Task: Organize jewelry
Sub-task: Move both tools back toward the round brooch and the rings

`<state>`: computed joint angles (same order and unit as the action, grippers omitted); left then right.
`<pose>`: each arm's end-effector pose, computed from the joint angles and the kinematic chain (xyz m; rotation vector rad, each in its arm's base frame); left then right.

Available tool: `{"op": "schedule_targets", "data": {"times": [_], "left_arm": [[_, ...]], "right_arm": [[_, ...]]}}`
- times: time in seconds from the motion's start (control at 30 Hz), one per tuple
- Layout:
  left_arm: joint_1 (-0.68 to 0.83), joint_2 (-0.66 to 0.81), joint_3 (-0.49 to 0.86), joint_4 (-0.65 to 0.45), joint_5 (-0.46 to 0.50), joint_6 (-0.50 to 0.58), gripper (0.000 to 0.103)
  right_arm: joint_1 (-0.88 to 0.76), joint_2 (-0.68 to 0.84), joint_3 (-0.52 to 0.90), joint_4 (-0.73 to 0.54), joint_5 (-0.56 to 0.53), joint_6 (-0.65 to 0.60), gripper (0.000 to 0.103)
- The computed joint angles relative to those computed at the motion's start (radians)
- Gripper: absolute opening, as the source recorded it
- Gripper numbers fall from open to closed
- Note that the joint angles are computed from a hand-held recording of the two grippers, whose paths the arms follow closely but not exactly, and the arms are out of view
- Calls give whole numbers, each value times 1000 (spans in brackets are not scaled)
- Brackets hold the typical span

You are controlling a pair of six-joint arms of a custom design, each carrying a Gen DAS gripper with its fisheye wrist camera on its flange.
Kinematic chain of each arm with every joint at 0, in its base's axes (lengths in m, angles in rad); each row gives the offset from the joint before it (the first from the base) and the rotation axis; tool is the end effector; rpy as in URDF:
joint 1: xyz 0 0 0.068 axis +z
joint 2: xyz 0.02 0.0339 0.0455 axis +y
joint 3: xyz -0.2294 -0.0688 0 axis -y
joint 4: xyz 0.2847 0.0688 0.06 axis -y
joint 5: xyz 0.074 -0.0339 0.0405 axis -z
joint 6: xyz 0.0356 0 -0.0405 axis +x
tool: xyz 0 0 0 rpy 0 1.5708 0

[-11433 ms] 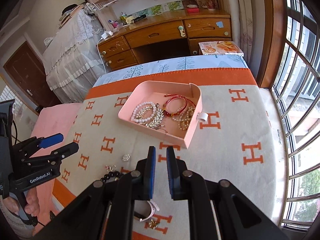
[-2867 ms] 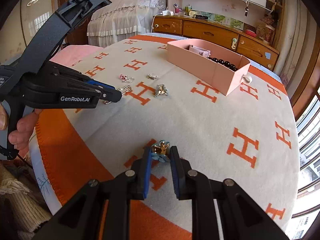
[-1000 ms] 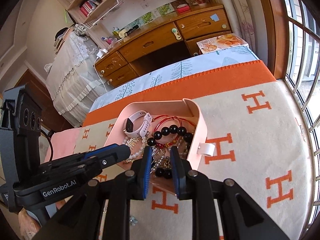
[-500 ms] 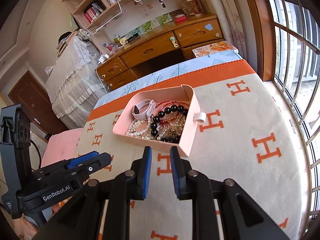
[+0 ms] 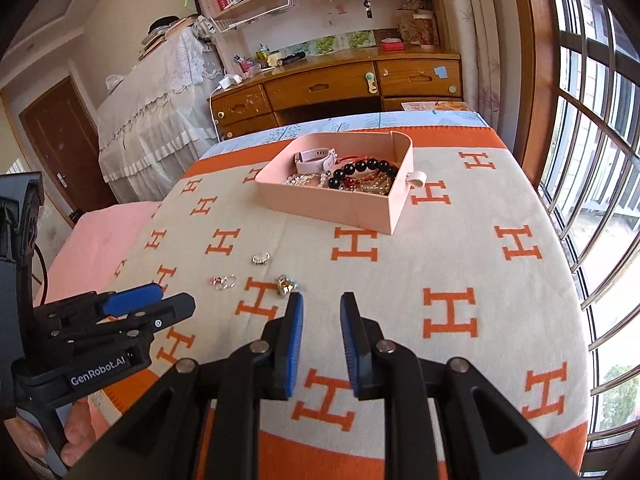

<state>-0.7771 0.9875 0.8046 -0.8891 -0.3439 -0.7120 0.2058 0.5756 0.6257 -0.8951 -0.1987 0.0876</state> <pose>0.1766 -0.1569 0.2178 -0.0297 2.5479 -0.1143 0.1759 0.0439 0.2311 -0.2350 2.4165 0.3739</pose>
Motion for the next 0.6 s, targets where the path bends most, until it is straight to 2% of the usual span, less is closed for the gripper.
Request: {"op": "schedule_targets", "data": {"times": [0.13, 0.4, 0.5, 0.6], "left_arm": [[22, -103, -88, -16, 8, -11, 49], [128, -205, -199, -1, 64, 25, 50], [159, -208, -223, 41, 86, 54, 50], [178, -192, -236, 89, 87, 87, 50]], "right_arm": [[42, -51, -45, -20, 29, 7, 19], [121, -10, -72, 15, 40, 17, 20], [144, 12, -85, 44, 53, 17, 30], [153, 46, -94, 79, 64, 7, 31]]}}
